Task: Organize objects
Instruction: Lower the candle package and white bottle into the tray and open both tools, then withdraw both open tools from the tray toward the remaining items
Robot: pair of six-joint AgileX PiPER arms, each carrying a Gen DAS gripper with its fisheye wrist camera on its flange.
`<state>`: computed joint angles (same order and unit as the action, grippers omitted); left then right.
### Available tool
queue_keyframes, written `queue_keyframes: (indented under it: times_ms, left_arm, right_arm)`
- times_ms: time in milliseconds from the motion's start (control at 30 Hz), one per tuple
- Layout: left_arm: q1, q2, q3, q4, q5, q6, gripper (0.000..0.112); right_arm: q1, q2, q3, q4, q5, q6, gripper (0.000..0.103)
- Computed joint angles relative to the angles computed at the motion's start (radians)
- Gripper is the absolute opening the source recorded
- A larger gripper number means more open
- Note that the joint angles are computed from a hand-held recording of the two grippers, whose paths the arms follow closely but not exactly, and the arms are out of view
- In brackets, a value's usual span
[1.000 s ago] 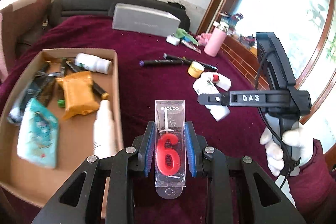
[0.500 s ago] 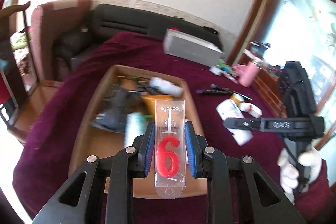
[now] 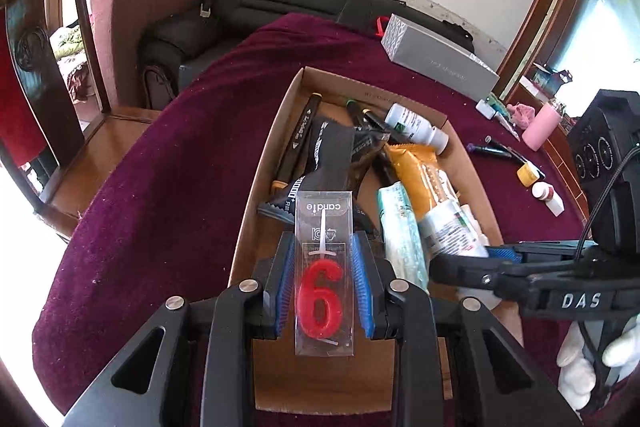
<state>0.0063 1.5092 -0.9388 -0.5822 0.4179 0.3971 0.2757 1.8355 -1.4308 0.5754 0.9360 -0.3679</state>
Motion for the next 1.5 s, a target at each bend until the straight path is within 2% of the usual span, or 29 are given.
queue_keyframes:
  times_ms: [100, 200, 300, 400, 467, 567, 700, 833, 967, 1033, 1200, 1233, 1267, 1367, 1500]
  left_arm:
    - [-0.005, -0.007, 0.007, 0.009, -0.005, -0.017, 0.024]
    - [0.016, -0.020, 0.022, -0.054, 0.001, 0.032, 0.025]
    - [0.033, -0.039, 0.027, -0.075, 0.017, 0.036, 0.028]
    - [0.036, -0.079, 0.041, -0.070, 0.012, 0.016, 0.036]
    - [0.029, -0.113, 0.051, -0.035, -0.002, -0.025, 0.042]
    - [0.001, -0.169, 0.066, 0.036, -0.027, -0.111, 0.051]
    - [-0.069, -0.229, 0.068, 0.096, -0.043, -0.199, 0.052]
    - [-0.211, -0.233, 0.018, 0.278, -0.047, -0.397, 0.053]
    - [-0.355, -0.190, -0.075, 0.424, -0.023, -0.553, 0.053]
    - [-0.422, -0.158, -0.140, 0.444, -0.008, -0.582, 0.053]
    - [-0.584, -0.052, -0.349, 0.596, 0.019, -0.738, 0.054]
    - [-0.610, -0.029, -0.389, 0.636, 0.029, -0.777, 0.058]
    - [-0.635, -0.006, -0.427, 0.672, 0.037, -0.811, 0.066]
    - [-0.709, 0.096, -0.553, 0.755, 0.072, -0.860, 0.069]
    - [-0.760, 0.265, -0.710, 0.684, 0.156, -0.771, 0.069]
  right_arm:
    - [0.025, 0.011, 0.000, -0.051, -0.034, 0.037, 0.033]
    - [0.035, 0.006, 0.004, -0.087, -0.057, 0.072, 0.037]
    - [0.019, -0.020, 0.028, -0.064, -0.069, 0.055, 0.045]
    - [-0.006, -0.064, 0.075, -0.009, -0.101, 0.002, 0.047]
    - [-0.030, -0.096, 0.109, 0.049, -0.118, -0.047, 0.049]
    - [-0.078, -0.150, 0.164, 0.136, -0.138, -0.117, 0.059]
    - [-0.166, -0.203, 0.220, 0.235, -0.122, -0.208, 0.060]
    - [-0.269, -0.236, 0.256, 0.272, -0.094, -0.262, 0.060]
    - [-0.411, -0.264, 0.254, 0.250, -0.054, -0.309, 0.060]
    - [-0.486, -0.277, 0.214, 0.209, -0.032, -0.313, 0.060]
    - [-0.691, -0.290, -0.009, 0.067, 0.056, -0.302, 0.060]
    - [-0.718, -0.287, -0.066, 0.026, 0.060, -0.296, 0.060]
    - [-0.745, -0.283, -0.114, -0.002, 0.066, -0.294, 0.062]
    - [-0.827, -0.252, -0.267, -0.050, 0.082, -0.286, 0.081]
    - [-0.940, -0.217, -0.309, 0.066, 0.082, -0.332, 0.081]
